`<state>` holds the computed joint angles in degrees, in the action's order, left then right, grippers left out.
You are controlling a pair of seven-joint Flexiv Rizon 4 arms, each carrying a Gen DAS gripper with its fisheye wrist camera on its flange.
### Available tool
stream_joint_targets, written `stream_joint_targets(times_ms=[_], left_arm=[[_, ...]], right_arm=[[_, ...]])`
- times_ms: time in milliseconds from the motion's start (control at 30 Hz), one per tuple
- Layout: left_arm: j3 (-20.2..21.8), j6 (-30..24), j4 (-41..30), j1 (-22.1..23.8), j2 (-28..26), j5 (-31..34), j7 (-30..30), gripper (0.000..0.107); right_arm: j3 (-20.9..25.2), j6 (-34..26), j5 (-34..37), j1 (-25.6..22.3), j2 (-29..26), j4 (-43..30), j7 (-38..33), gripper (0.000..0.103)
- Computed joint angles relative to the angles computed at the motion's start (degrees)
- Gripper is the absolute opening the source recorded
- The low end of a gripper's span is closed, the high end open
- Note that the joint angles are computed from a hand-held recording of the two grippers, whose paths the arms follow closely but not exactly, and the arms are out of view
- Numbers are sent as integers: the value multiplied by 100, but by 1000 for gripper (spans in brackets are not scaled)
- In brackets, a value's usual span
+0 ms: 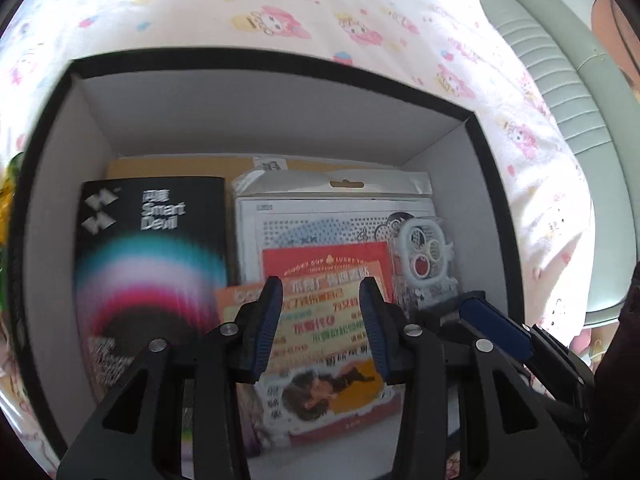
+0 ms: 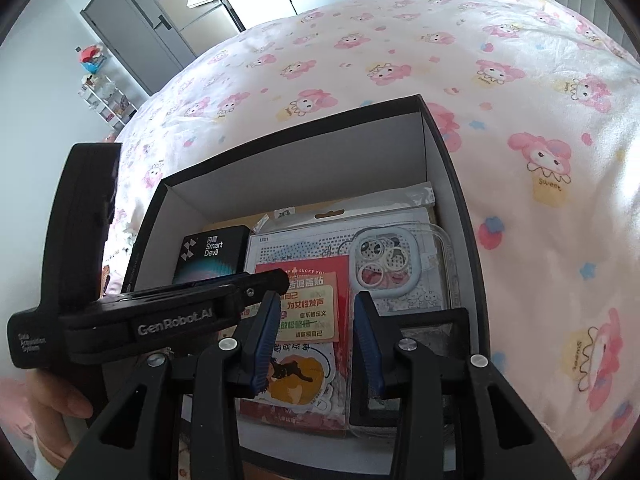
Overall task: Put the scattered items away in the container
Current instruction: 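Open the left gripper and lift it away from the box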
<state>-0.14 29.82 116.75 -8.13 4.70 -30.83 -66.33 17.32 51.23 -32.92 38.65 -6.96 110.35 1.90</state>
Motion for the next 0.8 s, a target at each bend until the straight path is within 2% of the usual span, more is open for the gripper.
stream_joint_targets(times_ms=[100, 200, 267, 333, 433, 500, 600, 700, 800], left_arm=[[196, -24, 313, -24, 546, -195, 402, 42], [394, -106, 613, -52, 1189, -327, 760, 48], [325, 107, 636, -16, 1314, -328, 879, 49], [345, 318, 825, -183, 1623, -391, 836, 49], [573, 320, 895, -191, 1899, -499, 992, 49], [558, 488, 1017, -208, 2013, -534, 990, 50], [701, 455, 1021, 5, 2316, -142, 959, 52], [894, 388, 1058, 230, 2544, 164, 952, 52], [1114, 377, 1191, 411, 2559, 145, 993, 52]], right_arm=[[35, -38, -215, 70, 124, 79, 318, 34], [129, -351, -333, 159, 234, 25, 466, 34], [209, -737, -486, 262, 305, -97, 503, 35], [283, -1113, -660, 375, 336, -255, 530, 35], [388, -1685, -961, 599, 352, -557, 661, 35], [400, -1617, -1164, 667, 315, -662, 646, 35], [393, -1533, -1220, 790, 119, -920, 445, 35], [326, -1390, -1181, 978, -231, -1275, 188, 35], [219, -1094, -1022, 1150, -608, -1618, -154, 35]])
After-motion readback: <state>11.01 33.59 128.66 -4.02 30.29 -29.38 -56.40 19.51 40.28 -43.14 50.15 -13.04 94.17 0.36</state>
